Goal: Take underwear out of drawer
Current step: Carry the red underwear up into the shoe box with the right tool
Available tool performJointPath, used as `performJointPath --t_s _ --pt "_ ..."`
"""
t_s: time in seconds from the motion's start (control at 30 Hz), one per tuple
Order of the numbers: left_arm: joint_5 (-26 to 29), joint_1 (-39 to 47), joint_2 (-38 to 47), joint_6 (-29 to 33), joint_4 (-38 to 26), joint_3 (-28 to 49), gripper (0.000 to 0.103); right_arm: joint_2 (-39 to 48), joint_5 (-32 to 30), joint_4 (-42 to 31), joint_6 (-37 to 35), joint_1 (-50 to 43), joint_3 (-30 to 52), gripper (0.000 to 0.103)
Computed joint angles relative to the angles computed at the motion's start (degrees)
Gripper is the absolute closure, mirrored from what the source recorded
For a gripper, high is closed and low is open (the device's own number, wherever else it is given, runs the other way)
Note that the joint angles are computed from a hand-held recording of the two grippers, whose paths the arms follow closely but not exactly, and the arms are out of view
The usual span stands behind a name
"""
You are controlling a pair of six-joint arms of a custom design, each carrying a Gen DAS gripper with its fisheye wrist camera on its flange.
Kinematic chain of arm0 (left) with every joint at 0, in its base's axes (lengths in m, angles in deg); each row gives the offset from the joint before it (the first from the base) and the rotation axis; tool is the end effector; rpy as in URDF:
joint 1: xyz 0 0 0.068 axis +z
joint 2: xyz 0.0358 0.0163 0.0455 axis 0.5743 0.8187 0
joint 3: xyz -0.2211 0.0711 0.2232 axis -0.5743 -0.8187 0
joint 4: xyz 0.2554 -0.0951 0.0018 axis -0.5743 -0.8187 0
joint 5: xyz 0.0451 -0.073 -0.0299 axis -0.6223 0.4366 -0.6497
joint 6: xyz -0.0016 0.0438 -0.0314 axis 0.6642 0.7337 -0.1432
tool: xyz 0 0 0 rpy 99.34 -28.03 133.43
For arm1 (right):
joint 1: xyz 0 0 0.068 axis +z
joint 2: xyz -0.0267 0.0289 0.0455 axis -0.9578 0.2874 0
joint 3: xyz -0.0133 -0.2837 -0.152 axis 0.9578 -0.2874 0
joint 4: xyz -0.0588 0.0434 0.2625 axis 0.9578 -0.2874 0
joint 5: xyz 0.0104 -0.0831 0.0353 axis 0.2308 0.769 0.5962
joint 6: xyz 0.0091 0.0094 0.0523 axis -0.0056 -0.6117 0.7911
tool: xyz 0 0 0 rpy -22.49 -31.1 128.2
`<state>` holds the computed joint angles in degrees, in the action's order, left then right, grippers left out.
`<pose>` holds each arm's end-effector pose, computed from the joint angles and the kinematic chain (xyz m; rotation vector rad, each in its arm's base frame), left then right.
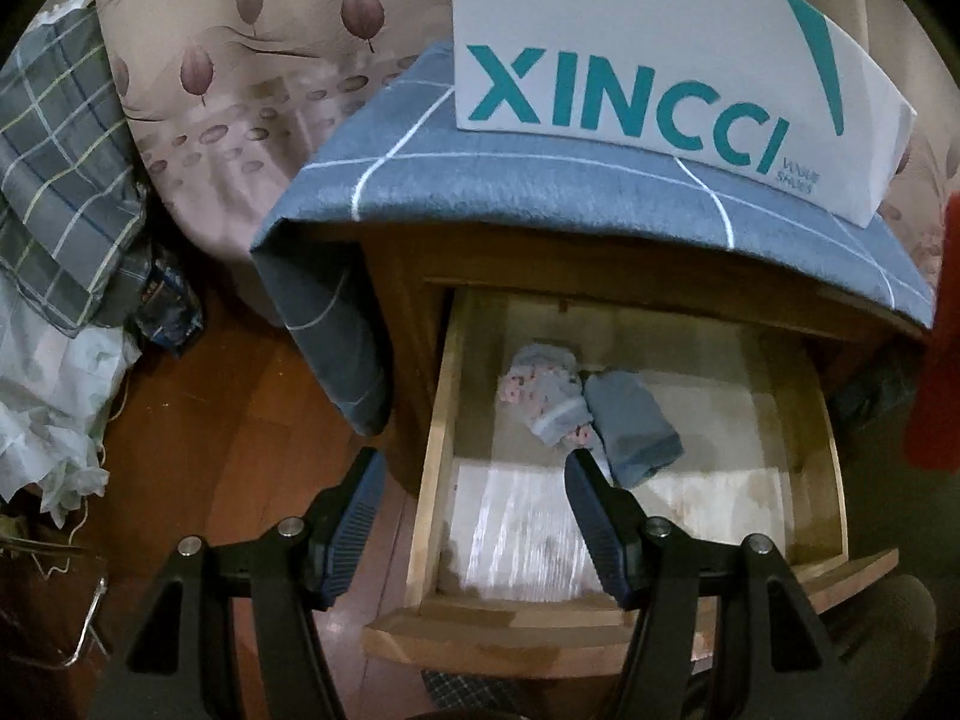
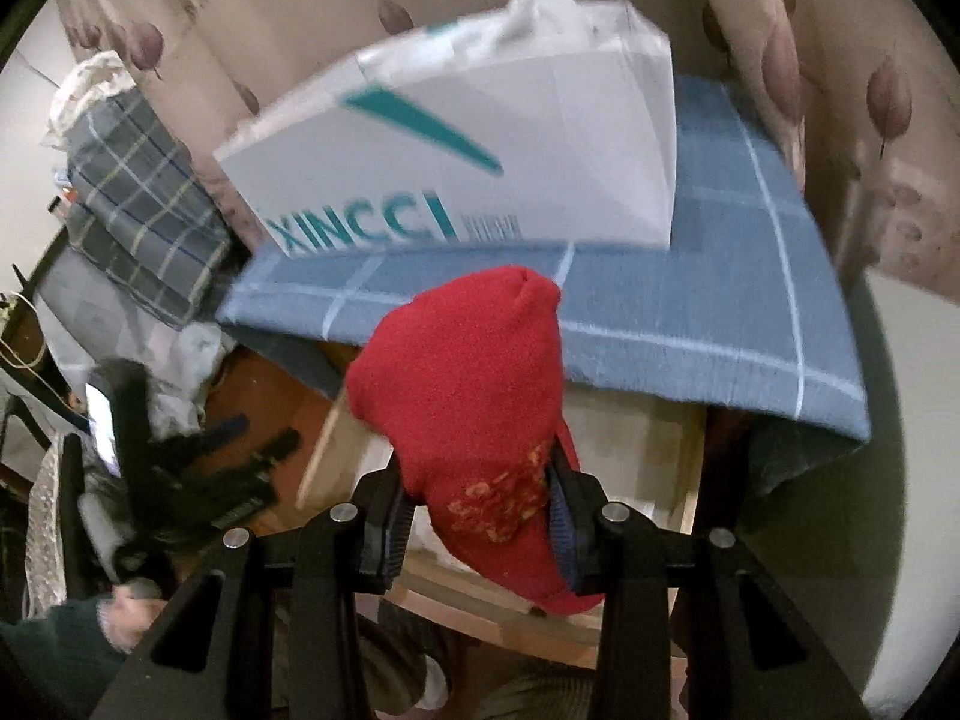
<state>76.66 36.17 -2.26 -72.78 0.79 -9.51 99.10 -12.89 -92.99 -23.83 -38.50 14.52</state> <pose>0.1126 0.0039 0.2056 -0.1172 2.5436 0.0395 0.2009 0.1421 0.3247 -0.3163 2.5034 0.4813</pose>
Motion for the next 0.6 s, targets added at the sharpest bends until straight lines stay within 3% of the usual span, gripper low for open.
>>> performJointPath --t_s 0.3,0.6 --pt "-0.8 0.2 0.0 -1.5 0.5 -0.6 0.039 -0.5 1.2 -5.1 -1.5 1.1 11.3 0.067" --pt "-1.2 0.8 0.3 -1.7 0.9 -0.9 0.039 5.2 5.0 -7.9 -2.5 3.6 25.8 0.067"
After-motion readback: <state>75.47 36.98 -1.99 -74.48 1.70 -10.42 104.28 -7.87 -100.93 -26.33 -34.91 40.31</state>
